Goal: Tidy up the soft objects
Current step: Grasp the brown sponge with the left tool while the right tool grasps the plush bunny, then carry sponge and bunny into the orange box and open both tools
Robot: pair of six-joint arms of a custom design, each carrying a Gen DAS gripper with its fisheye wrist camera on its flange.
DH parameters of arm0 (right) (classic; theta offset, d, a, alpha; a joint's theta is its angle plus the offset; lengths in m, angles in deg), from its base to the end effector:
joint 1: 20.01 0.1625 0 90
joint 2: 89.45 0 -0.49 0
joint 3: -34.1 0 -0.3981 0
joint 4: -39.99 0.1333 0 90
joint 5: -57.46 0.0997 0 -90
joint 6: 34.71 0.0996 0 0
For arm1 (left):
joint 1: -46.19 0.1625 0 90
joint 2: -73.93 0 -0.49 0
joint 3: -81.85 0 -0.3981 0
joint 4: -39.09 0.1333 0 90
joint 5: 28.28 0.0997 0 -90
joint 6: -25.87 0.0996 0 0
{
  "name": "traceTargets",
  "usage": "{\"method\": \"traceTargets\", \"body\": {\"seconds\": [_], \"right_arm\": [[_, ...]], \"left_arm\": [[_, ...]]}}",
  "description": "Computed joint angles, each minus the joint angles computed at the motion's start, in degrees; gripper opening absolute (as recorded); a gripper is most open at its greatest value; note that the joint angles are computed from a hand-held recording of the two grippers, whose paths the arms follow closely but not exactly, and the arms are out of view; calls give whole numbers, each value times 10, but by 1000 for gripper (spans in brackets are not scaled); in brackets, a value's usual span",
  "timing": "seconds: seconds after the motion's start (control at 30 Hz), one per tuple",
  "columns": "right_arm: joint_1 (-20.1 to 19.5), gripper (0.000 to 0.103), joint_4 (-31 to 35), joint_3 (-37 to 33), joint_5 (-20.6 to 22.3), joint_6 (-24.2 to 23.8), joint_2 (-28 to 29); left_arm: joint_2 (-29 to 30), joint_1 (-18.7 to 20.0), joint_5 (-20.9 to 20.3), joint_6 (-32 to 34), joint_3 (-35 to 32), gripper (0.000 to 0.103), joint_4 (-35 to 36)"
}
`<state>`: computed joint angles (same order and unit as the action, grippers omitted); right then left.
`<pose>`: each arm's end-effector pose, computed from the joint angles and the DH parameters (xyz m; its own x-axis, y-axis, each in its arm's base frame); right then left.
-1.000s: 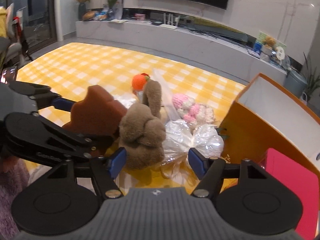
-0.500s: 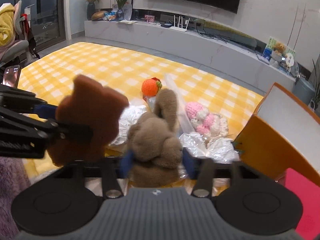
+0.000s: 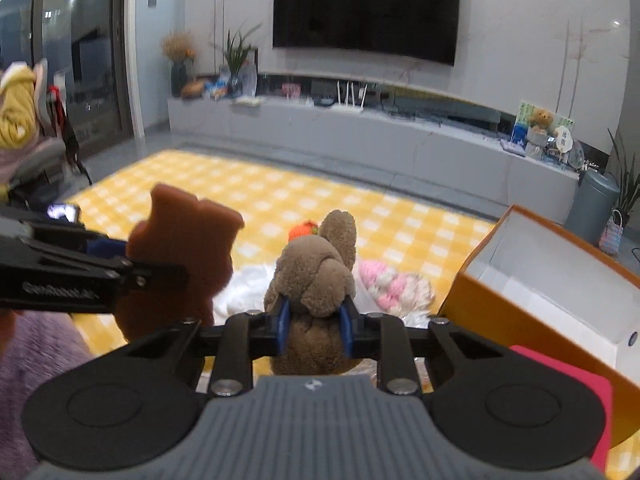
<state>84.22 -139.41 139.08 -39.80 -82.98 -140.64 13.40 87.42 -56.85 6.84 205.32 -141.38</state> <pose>0.2844 -0.6303 0.2008 -0.5029 -0.7029 0.5029 -0.8641 0.3958 -0.3109 -0.2550 -0.5171 0.2384 -0.8040 -0.1035 -0.5855 0.4281 0.5826 -0.6909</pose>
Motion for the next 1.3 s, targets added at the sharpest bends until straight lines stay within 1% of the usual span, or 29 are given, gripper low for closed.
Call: {"method": "traceTargets", "body": {"seconds": [0.17,0.23,0.4,0.57,0.73,0.8,0.9,1.03,1.2,1.3], "right_arm": [[-3,24,-14,12,24,19,-37],[-4,24,-28,16,24,20,-48],[-9,24,-66,13,7,21,-68],[-12,24,-94,-17,-33,15,-66],[-19,24,-116,-60,-66,6,-44],[-23,24,-123,-77,-78,5,-34],[-29,24,-116,-107,-94,7,-13],[-35,24,-104,-154,-116,-2,25],[-48,24,-73,-194,-133,1,58],[-55,24,-48,-219,-143,3,77]], "left_arm": [[16,-16,4,40,-20,47,-35],[28,-17,-6,63,-36,47,-58],[69,-7,-57,133,-90,47,-116],[114,16,-129,189,-173,47,-125],[161,44,-191,224,-260,47,-117],[182,56,-209,239,-297,47,-106],[208,71,-230,245,-342,47,-82],[242,91,-247,244,-394,47,-43],[265,113,-268,236,-434,47,26],[279,121,-269,230,-456,46,52]]}}
